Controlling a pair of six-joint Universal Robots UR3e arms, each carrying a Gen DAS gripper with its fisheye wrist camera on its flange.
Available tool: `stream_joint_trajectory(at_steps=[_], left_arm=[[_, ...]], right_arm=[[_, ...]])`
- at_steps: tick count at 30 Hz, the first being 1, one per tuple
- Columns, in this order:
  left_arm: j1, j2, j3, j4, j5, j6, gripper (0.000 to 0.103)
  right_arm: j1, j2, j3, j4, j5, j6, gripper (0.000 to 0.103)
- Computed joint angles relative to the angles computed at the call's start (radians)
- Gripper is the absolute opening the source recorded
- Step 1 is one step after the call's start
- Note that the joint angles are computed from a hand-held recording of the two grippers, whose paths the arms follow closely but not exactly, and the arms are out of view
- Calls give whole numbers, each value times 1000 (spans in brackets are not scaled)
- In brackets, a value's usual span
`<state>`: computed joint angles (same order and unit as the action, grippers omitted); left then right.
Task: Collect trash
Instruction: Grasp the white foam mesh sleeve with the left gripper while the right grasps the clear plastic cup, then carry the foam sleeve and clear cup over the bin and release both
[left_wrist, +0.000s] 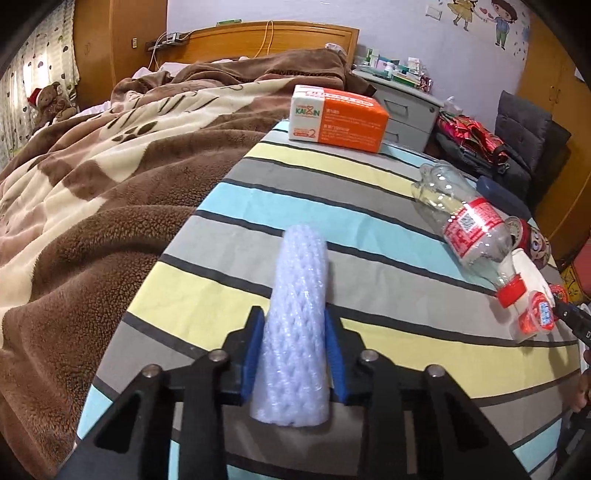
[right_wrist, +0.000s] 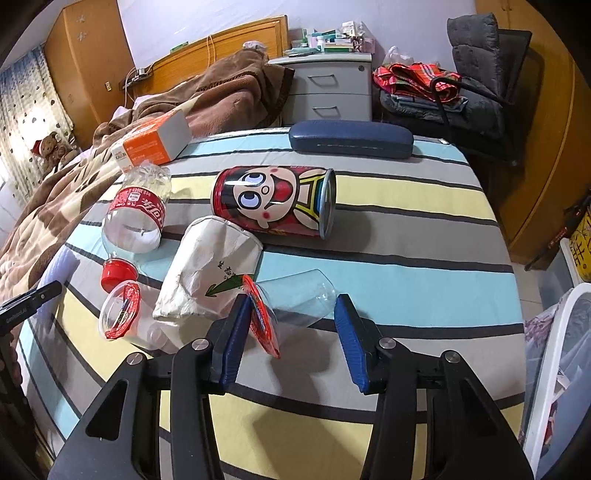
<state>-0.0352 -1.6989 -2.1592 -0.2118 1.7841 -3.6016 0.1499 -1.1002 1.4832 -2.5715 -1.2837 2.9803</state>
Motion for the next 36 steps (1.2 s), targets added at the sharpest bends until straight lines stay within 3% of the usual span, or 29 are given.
stream_joint_trajectory(at_steps=[15, 29, 36], left_arm=[[-193, 16, 101, -55, 62, -76, 31], [-441, -186, 476, -166, 94, -74, 31], [-537, -375, 787, -270, 69, -39, 31]], right_arm=[[-63, -157, 198, -101, 51, 24, 48], [-226, -407, 445, -160, 106, -2, 48], [-358, -521, 547, -145, 150, -39, 48]])
